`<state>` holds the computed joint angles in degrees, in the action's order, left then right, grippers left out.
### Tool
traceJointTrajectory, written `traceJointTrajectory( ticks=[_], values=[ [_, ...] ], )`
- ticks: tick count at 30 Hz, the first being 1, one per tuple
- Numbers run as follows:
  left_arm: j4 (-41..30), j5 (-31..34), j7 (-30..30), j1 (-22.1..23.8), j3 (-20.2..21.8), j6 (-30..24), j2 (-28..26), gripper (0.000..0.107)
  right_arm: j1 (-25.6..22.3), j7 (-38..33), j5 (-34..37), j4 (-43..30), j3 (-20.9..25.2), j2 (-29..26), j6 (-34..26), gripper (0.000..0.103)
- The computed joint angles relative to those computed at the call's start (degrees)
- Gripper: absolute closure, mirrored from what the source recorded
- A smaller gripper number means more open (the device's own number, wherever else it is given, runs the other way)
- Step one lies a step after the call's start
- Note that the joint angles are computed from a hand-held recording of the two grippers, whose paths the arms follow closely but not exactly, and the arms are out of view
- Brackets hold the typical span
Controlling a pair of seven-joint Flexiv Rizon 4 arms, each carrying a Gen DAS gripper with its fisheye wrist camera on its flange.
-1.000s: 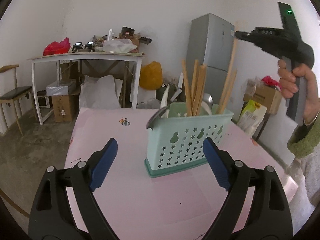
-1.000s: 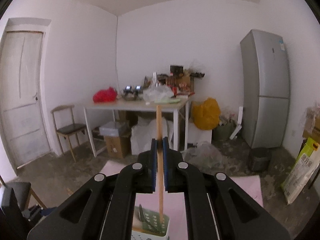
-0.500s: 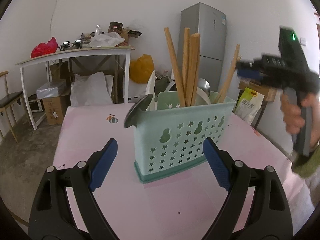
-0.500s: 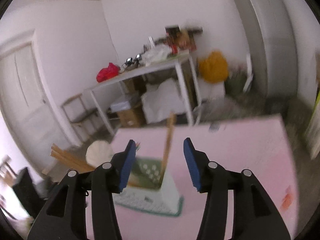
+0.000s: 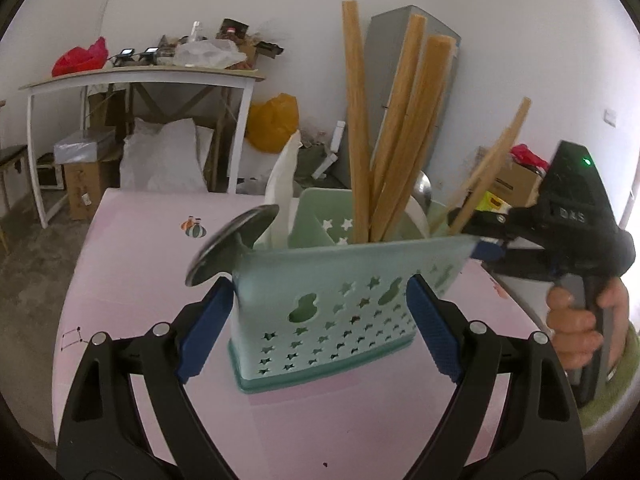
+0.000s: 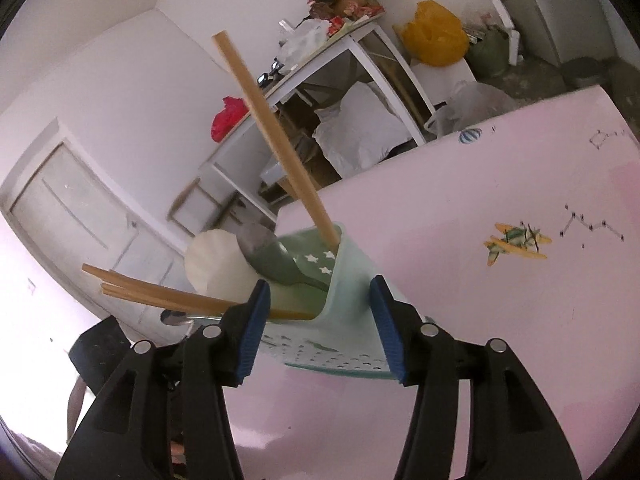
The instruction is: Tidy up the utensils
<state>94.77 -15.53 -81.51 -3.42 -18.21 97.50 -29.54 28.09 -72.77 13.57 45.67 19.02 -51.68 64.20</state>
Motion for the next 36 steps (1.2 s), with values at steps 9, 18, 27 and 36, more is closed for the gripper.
traceJointTrajectory(
  ticks=[9,18,27,36],
  values=[
    [3.47,-1.73,0.27,4.33,-6.15,-1.10,2.38,0.023,1.53,8.55,-2.07,13.76,-3.17,7.67,7.85,0.051],
    [9.34,-2.04,-1.22,9.62,-13.26,0.70,5.55,0.023,1.18,16.10,-7.82,23.60,-3.25,12.33,13.56,0.052],
    [10.08,12.29,-19.55,-19.19,25.39,-8.29,14.06,0.018,26.12,43.37,-38.32,47.20,-37.87,25.42,15.81,0.031],
    [2.55,38.86,-46.39,-36.85,47.05,-20.49,15.39,0.013,36.87,52.72,-55.38,46.82,-45.20,26.41,-7.57,0.014]
  ],
)
